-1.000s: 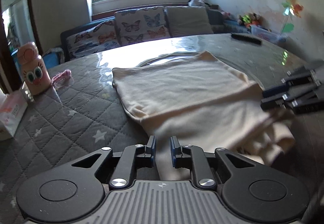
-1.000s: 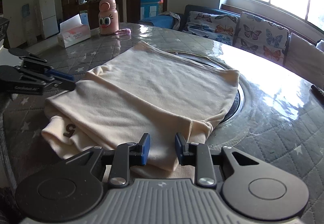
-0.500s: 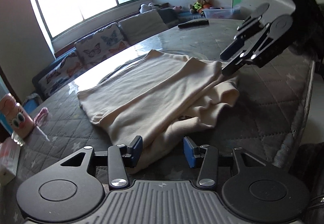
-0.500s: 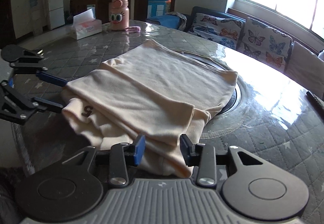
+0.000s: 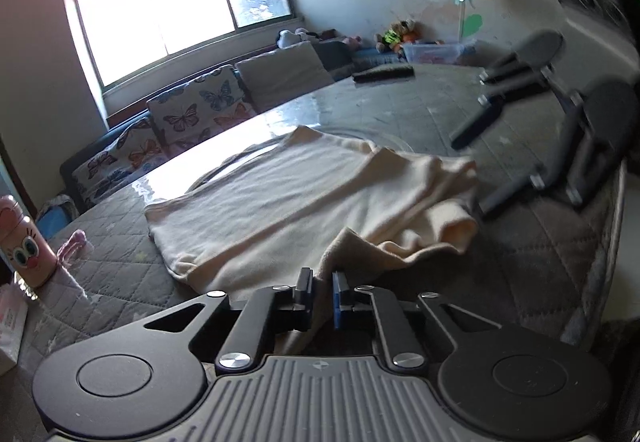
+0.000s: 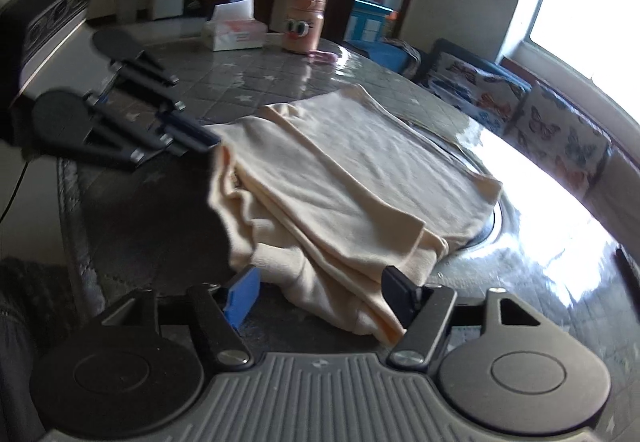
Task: Fold clothes
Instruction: 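Grasp the side edge of the sweatshirt with the right gripper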
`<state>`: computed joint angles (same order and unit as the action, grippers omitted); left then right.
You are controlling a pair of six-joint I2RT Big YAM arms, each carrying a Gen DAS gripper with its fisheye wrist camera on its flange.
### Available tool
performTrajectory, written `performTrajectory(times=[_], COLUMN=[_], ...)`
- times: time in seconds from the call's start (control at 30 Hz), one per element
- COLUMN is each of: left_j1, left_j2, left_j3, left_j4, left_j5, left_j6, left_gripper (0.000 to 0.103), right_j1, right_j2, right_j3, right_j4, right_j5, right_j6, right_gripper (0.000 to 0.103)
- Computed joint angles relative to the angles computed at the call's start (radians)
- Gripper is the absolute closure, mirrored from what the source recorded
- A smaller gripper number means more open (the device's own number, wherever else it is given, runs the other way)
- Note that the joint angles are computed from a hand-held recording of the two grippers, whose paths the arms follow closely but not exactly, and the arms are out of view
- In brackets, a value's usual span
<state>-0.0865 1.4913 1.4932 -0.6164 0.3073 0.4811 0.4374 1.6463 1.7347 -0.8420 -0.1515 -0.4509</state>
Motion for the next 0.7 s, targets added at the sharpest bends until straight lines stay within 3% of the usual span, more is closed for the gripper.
performTrajectory(times=[0.23, 0.33, 0.47, 0.63, 0.7], left_j1=[0.015, 0.017, 0.021, 0.029, 0.032], left_j2=[0.064, 0.082, 0.097, 0.072, 0.055], left_j3=[0.121, 0.151, 0.171, 0.135, 0.109], left_j4=[-0.043, -0.052, -0.068, -0.082, -0.080], left_j5=[0.036, 0.046, 0.057, 0.073, 0.073], left_j6=[-0.107, -0.115, -0.114, -0.090, -0.081], left_gripper=[0.094, 0.094, 0.094, 0.092, 0.089], right_j1=[0.013, 0.014, 0.006, -0.015, -0.024], right_j2=[0.026, 0.051, 0.088, 0.132, 0.147], right_j3=[0.012, 0.026, 0.063, 0.130, 0.161], right_j4=[0.022, 0.037, 0.026, -0.018, -0.039], right_j5=[-0.007, 0.008, 0.011, -0.024, -0.046], right_j6=[-0.070, -0.078, -0.060, -0.003, 0.024], right_gripper=[0.027, 0.029, 0.045, 0.076, 0.081])
